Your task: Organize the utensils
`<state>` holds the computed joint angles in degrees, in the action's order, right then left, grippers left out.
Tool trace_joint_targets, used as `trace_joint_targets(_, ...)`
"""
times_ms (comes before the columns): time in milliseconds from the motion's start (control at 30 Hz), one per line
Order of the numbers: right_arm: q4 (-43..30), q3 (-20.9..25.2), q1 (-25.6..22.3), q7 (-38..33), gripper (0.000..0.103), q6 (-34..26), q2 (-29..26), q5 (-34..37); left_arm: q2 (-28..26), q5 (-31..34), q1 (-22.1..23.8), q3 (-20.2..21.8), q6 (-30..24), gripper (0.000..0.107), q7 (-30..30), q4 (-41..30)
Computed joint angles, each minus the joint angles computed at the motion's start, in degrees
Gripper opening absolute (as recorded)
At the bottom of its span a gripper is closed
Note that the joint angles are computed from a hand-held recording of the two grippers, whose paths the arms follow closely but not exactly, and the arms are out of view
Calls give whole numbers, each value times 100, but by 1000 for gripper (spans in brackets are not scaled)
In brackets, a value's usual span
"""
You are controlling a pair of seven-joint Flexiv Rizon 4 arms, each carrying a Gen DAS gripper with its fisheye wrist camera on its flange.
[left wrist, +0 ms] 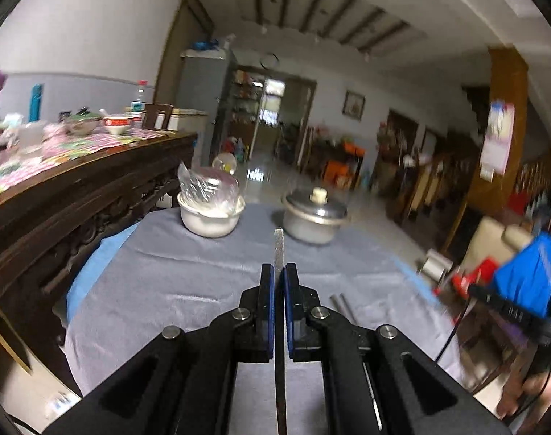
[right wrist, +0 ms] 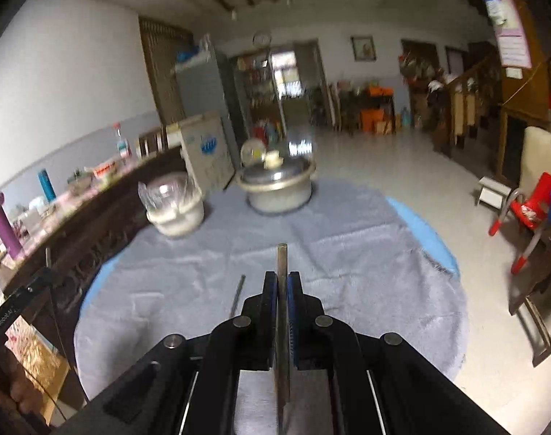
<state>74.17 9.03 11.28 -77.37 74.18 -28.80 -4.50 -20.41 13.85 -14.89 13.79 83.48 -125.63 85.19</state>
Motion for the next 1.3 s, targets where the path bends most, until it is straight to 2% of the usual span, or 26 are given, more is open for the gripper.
trace_joint_targets(100,420,-143,94,234,6,383,293,-44,35,358,-405,544,183,5,-728,-42)
trace_joint_targets(300,1258,-704,477,978,6,1270,817,-726,-61,1181,-1301,1754,605,5,-2346,-269)
trace_joint_targets(400,1482,-798,520,1198,6,1618,977,-975,-116,1238,-1515,2034,855,5,-2726,-300)
trace_joint_targets(500,1663,-863,530,1376,6,1940,1145,-1139,-255,1028,-1560,2146,1070,5,-2782,-389)
trace_joint_targets(600,1800,-750,413,1428,6,2199,1295,-1150,-480,803,-1857,2577,1154,5,-2874,-564)
trace_joint_targets(667,1747,-177,-18,1221,6,2262,1310,-968,-612,639,-1990,2746,1154,5,-2848,-649)
trace_joint_targets(733,1748,102,-209,1110,6,2353,1324,-843,-697,446,-1928,2653,1125,5,-2687,-720)
trace_joint_targets(800,1694,545,-515,913,6,2357,1280,-728,-913,282,-2124,2939,1062,5,-2696,-843)
trace_joint_targets(833,1680,637,-566,845,6,2345,1265,-701,-1053,218,-2328,3239,989,5,-2731,-907)
trace_joint_targets(867,1665,756,-627,762,6,2316,1244,-674,-1107,200,-2430,3364,930,5,-2734,-935)
trace_joint_targets(933,1550,1195,-900,490,6,2140,1142,-560,-1171,13,-2333,3202,919,5,-2510,-934)
trace_joint_targets(1033,1516,1423,-987,143,6,1958,1108,-343,-1341,-126,-2528,3491,784,5,-2456,-959)
trace_joint_targets(1200,1449,1434,-860,-275,6,1647,1068,-34,-1612,-98,-2912,4084,620,5,-2666,-997)
trace_joint_targets(1300,1487,1340,-736,-483,6,1531,1089,140,-1643,-83,-2840,3971,660,5,-2632,-986)
